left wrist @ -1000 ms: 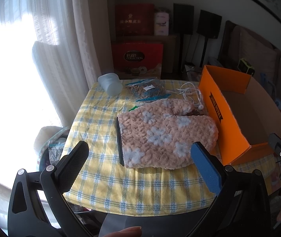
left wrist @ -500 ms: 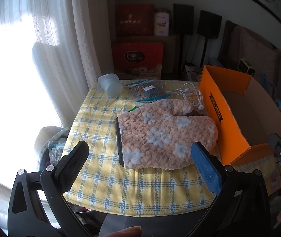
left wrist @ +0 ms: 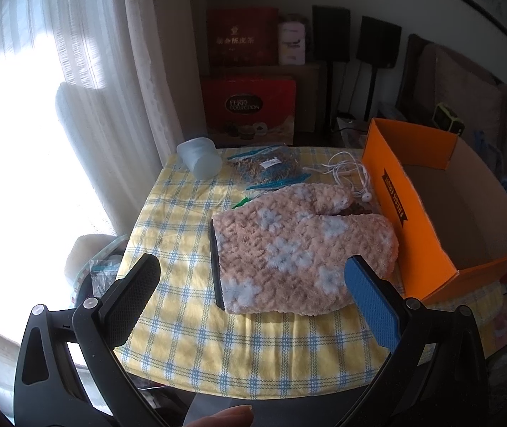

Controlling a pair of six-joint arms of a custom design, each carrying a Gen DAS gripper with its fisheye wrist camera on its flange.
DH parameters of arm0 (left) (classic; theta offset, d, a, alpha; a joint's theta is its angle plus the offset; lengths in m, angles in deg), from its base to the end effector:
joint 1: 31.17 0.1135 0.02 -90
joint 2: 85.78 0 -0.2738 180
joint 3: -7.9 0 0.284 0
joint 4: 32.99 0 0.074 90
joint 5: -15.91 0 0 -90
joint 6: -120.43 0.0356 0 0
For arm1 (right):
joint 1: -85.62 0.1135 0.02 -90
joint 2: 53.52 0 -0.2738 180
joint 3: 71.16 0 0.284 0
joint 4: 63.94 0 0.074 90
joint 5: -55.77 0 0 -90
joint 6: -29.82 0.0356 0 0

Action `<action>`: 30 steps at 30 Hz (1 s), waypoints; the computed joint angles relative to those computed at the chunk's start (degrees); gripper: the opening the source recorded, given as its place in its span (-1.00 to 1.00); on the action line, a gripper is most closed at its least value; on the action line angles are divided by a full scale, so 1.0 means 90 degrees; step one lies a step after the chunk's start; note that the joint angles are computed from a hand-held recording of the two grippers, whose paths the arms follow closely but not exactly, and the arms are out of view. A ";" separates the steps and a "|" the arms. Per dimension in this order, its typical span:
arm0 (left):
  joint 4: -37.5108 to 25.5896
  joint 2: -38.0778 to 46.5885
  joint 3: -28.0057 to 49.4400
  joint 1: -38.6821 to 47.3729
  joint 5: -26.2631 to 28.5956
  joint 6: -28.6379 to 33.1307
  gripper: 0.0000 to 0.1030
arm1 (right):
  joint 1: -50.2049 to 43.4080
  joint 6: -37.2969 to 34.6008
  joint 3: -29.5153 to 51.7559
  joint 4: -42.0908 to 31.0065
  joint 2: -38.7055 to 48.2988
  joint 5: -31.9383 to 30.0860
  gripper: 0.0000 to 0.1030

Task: Organize objects

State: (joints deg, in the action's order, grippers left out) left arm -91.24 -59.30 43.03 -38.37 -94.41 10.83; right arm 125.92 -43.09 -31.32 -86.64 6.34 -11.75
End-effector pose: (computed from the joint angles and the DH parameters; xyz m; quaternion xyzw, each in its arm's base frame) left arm 0.1259 -0.0034 0.1965 -0.1603 0.9118 0.0823 0.3690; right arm 0.1826 0.1370 0.1805 -0.1042 0.8959 0.0322 0.4307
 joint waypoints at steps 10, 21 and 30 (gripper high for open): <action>0.0863 0.0667 -0.0001 0.0574 0.0344 0.0587 1.00 | -0.1542 -0.0820 0.0356 0.0099 0.0514 -0.0699 1.00; 0.1594 0.1511 0.0159 0.1159 0.1583 0.0984 1.00 | -0.2789 -0.1355 0.0917 0.0407 0.1744 -0.1225 1.00; 0.2229 0.2733 0.0630 0.0024 0.1644 0.0492 0.84 | -0.3276 -0.1584 0.1038 0.0505 0.2234 -0.1520 0.93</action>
State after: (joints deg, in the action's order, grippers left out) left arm -71.18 -34.70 48.71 -38.16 -79.61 15.26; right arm 96.44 -57.35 -21.98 -82.09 26.45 -25.44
